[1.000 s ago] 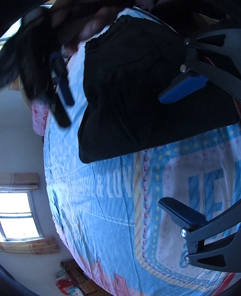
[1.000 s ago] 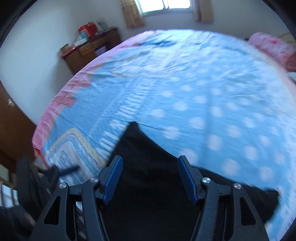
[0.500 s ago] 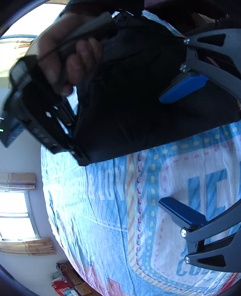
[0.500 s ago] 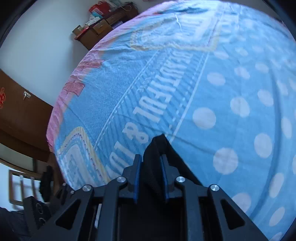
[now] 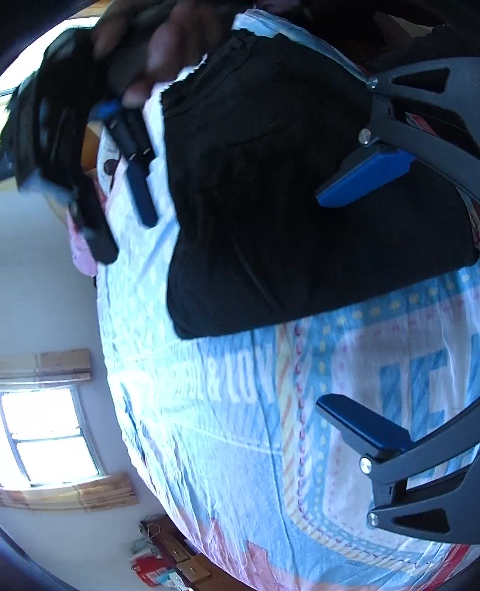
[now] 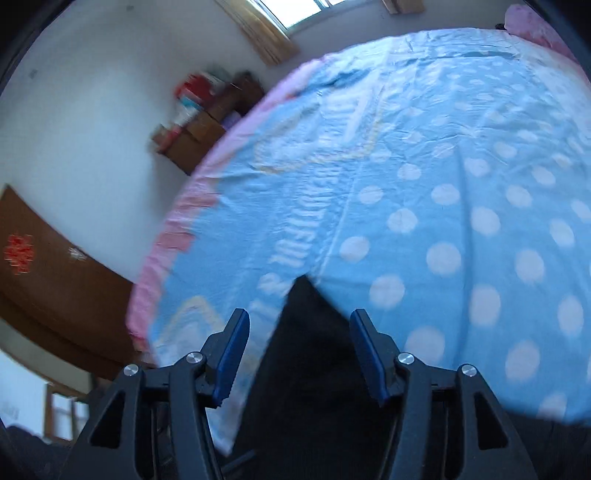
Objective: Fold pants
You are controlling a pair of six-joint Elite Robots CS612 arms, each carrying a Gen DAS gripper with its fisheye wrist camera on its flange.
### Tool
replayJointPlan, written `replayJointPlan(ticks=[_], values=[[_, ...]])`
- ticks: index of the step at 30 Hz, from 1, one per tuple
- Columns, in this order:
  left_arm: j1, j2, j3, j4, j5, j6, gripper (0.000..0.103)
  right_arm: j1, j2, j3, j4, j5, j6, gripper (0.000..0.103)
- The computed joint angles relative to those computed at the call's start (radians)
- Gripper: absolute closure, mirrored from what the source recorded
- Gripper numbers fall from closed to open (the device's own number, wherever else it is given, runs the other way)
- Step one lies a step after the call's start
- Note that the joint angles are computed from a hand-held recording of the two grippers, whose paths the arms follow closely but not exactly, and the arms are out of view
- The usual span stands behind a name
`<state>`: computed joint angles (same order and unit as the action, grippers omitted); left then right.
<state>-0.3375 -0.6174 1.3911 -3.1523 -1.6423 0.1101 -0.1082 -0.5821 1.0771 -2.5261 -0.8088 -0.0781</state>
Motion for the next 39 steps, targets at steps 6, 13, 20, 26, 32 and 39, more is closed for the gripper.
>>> replayJointPlan(ticks=[6,13,20,26,32,39], values=[[-0.007,0.005,-0.011,0.038,0.006,0.013,0.0,-0.003,0.031,0.021,-0.025,-0.041,0.077,0.044],[-0.011,-0.005,-0.026,-0.003,0.042,0.052,0.0,-0.012,-0.031,0.113,-0.167,-0.123,0.123,0.044],[-0.028,0.05,-0.154,0.048,0.095,0.129,0.0,-0.07,-0.12,0.305,-0.386,-0.285,0.265,0.043],[-0.031,0.087,-0.239,0.168,0.076,0.122,0.0,-0.102,-0.087,0.323,-0.469,-0.206,0.35,0.043],[-0.03,0.048,-0.175,0.136,0.064,0.117,0.0,-0.071,-0.182,0.445,-0.557,-0.338,0.254,0.043],[-0.022,0.015,-0.117,0.131,0.006,0.076,0.0,-0.012,-0.261,0.578,-0.566,-0.538,0.045,0.043]])
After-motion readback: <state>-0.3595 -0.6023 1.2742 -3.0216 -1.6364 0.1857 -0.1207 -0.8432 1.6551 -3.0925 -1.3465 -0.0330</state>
